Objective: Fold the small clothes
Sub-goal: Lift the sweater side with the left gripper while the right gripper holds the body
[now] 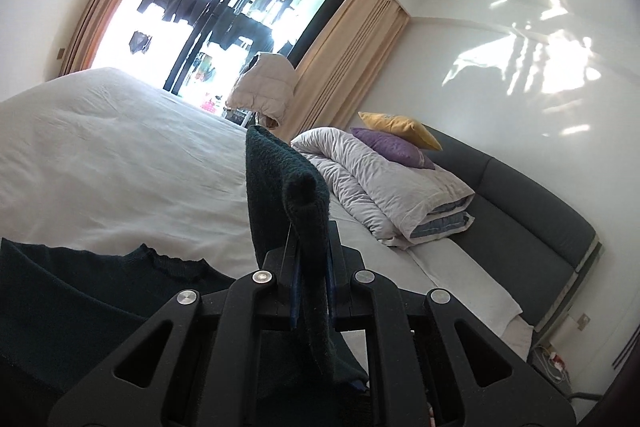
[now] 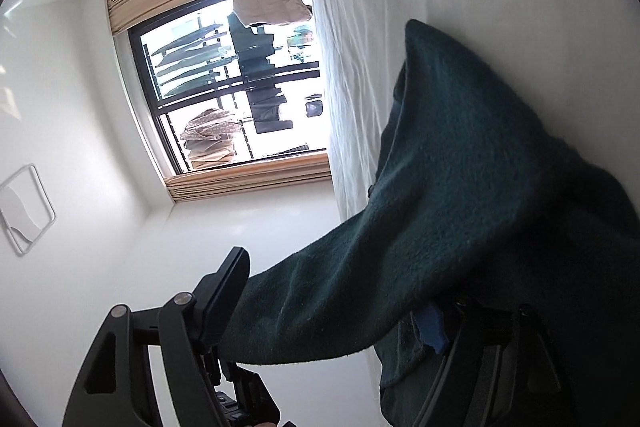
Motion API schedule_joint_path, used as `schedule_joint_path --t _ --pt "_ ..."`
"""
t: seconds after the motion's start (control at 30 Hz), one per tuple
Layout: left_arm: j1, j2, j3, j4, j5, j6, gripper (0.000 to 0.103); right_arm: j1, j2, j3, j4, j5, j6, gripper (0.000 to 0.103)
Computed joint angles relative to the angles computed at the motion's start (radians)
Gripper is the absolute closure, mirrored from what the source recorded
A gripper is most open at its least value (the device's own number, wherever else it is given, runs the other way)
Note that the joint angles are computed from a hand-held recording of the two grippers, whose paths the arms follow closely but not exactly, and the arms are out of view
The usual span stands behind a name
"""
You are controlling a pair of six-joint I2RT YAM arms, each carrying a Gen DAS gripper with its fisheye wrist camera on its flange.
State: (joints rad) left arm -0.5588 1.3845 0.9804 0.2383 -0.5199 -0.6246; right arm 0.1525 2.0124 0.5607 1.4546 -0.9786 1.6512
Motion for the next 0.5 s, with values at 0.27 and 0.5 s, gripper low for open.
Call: schedule_joint_path --t 0.27,0.5 --pt "0.079 -0.122 -0.333 0.075 -0.020 -0.199 0.094 0.068 -0.018 -0.011 -0.214 0.034 -0.266 0.045" --pt "0.248 -0.020 -0.626 0.288 0.219 -0.529 0.093 -0.006 -0.245 -0.138 -0.455 -0.028 -0.480 0.040"
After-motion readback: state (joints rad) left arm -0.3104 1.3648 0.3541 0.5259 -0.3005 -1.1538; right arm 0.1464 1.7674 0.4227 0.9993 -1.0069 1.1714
